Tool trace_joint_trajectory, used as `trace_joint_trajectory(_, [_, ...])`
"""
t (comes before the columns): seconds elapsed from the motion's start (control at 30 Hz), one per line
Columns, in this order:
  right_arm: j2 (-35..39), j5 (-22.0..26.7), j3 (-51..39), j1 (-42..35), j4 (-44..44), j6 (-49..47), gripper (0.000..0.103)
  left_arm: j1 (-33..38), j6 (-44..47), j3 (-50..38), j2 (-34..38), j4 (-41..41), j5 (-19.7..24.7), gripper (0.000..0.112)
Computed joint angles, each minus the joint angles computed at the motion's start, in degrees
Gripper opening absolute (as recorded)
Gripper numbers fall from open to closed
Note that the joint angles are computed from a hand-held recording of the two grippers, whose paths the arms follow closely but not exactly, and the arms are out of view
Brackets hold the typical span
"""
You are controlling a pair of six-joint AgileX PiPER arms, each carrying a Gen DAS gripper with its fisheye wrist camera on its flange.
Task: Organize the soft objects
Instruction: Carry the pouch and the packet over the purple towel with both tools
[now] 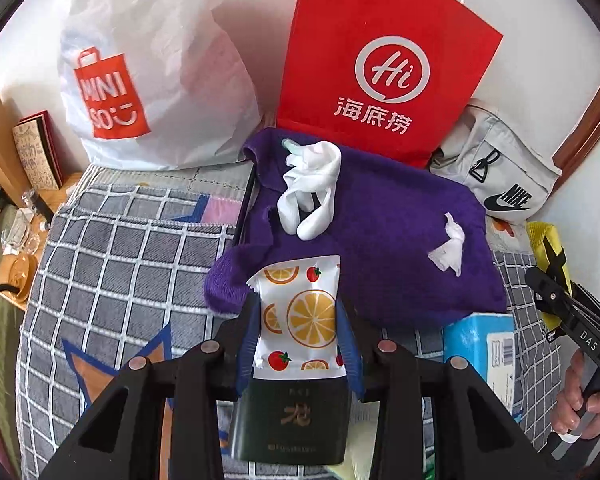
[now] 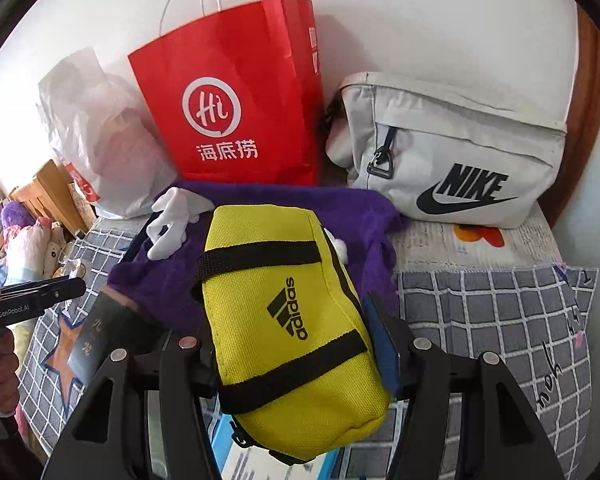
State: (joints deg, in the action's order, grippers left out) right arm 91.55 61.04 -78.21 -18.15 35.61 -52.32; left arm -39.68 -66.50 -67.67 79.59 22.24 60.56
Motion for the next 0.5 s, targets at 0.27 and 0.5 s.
trace_joint_trajectory(0.27, [6.7,-3.9,-5.0,5.6,-3.6,3.9,0.058,6.8,7.2,-2.1,4.4,-5.2,-4.3,0.037])
trace_joint_trajectory(0.5, [12.7,-3.9,-10.4,7.6,-6.2,5.9,0.059,10.1,10.7,-4.9,8.9,-7.9,-5.8,0.037])
